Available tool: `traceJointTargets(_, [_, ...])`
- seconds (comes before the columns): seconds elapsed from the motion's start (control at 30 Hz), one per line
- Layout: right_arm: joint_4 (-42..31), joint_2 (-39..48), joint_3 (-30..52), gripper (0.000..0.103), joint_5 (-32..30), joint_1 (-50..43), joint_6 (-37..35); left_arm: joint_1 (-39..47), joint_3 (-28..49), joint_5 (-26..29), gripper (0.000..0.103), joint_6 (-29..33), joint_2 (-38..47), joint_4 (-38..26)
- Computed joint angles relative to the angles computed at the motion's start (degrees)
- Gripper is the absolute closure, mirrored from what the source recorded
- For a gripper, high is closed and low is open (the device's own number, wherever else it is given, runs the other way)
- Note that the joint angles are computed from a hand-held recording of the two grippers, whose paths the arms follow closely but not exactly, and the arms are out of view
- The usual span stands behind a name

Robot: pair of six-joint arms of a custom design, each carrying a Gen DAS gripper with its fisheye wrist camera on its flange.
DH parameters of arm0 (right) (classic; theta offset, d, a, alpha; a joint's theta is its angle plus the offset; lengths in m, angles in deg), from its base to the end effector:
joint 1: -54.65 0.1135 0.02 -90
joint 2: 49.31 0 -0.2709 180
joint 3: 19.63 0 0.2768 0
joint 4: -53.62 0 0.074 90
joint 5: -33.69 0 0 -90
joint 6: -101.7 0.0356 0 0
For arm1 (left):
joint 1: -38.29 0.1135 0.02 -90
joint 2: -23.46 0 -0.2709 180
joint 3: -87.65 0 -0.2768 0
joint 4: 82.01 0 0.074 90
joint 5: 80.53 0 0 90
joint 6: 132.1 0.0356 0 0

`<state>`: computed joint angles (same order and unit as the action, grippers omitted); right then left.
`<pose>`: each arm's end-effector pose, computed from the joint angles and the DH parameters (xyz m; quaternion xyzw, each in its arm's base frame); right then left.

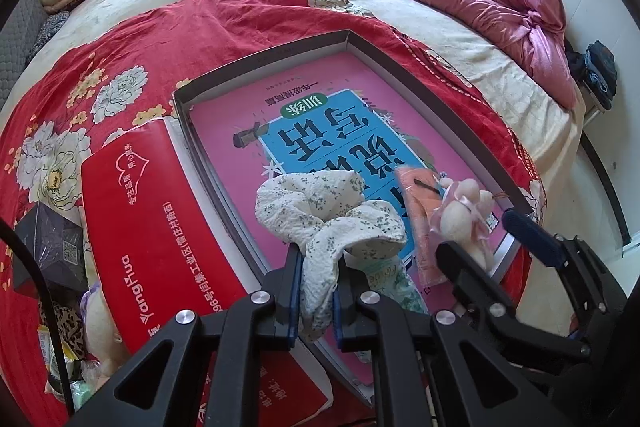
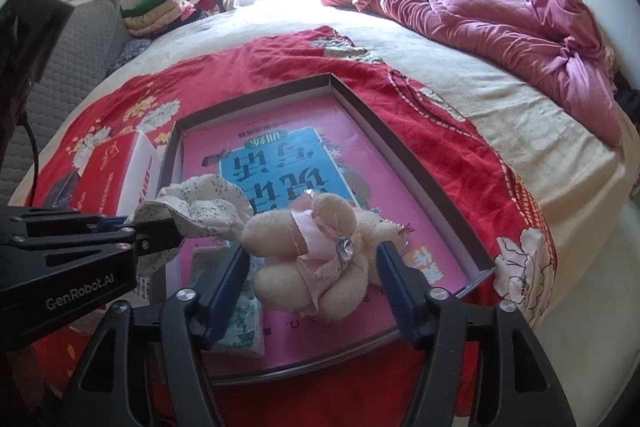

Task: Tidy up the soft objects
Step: 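Open right tool to drop the bunny in the tray while left releases the floral cloth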

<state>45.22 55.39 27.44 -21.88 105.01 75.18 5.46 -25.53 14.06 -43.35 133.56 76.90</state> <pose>0.1934 0.2020 0.0473 0.1678 0.9212 0.0082 0.3508 0.3026 -0.1986 0.0794 0.2737 0.9351 -0.1023 0.2005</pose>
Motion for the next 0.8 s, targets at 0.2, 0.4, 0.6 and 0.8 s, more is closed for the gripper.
traceJointTargets(0.2, [3.96, -3.37, -3.85, 0.03, -0.32, -0.51, 2.76, -0.28, -0.13, -0.28, 0.089, 0.2, -0.26, -0.26])
traceJointTargets(0.4, [-0.04, -7.12, -5.57, 0.03, 3.81, 0.1, 8.59, -0.54, -0.3, 0.21, 0.079, 0.81, -0.6, -0.67])
traceJointTargets(0.6, [-6.06, -10.03, -5.59, 0.028, 6.93, 0.77, 12.78, -1.06, -1.34, 0.18, 0.068, 1.35, -1.92, -0.25])
traceJointTargets(0.8, [-8.65, -10.63, -4.43, 0.026, 8.58, 1.5, 13.18, -0.45, -4.11, 0.82, 0.053, 2.24, -5.57, 0.74])
